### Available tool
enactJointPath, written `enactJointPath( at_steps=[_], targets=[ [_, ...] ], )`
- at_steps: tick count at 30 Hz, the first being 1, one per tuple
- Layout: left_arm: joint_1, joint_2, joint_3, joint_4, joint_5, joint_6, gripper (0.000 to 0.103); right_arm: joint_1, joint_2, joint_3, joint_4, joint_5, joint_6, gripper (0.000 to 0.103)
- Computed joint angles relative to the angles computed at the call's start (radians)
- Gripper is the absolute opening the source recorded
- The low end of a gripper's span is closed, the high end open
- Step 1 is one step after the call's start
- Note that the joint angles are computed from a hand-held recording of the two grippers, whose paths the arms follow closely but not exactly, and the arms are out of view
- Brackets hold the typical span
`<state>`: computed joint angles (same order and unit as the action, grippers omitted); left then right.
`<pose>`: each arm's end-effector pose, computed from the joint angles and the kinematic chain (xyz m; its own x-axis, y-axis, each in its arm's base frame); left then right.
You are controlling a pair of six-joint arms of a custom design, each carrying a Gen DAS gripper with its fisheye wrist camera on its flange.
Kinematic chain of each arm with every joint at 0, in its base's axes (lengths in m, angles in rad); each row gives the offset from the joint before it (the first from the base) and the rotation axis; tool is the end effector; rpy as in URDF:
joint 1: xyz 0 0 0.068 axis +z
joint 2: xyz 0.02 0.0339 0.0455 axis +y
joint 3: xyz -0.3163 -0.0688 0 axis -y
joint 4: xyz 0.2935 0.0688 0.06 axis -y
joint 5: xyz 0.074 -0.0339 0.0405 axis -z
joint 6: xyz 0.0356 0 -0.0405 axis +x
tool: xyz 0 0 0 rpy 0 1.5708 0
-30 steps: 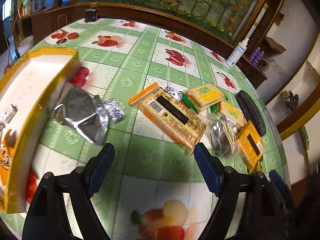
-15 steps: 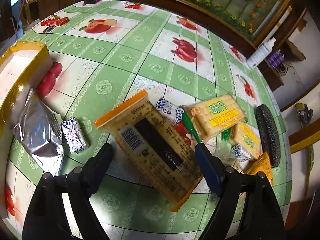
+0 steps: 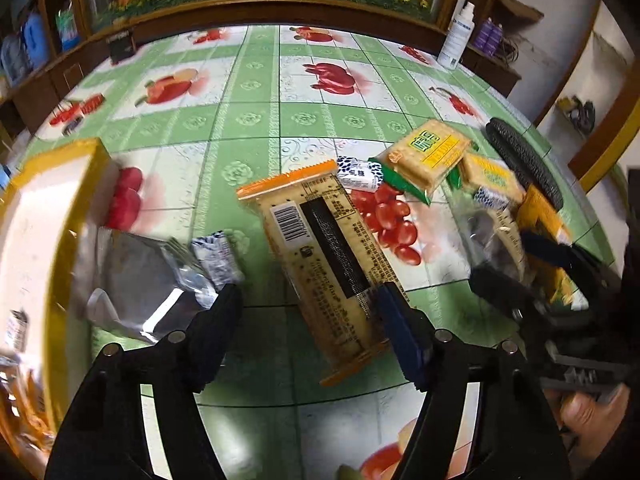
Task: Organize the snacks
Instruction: 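Grasp the beige barcode cracker pack with left tool while right tool grasps the clear white-label bag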
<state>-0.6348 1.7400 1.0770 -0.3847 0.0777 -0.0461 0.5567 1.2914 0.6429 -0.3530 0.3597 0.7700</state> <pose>0.3174 -0.2372 0.1971 -0.7255 0.4772 -0.4959 0.5896 0.8026 -0.0902 0.2280 0.1272 0.1977 -0.7455 0.3035 -0.5934 0.2584 0.9523 0.1624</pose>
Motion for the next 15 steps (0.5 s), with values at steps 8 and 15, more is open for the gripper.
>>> enactJointPath(
  at_steps=[8, 15],
  targets=[
    [-0.045, 0.086, 0.106, -0.048, -0.070, -0.083, 0.084, -0.062, 0.012, -0.029, 0.060, -0.061, 0.018, 0.091],
    [-0.091, 0.152, 0.165, -0.071, -0.241, -0.137, 0.090, -0.044, 0.038, -0.005, 0.027, -0.023, 0.007, 0.086]
  ],
)
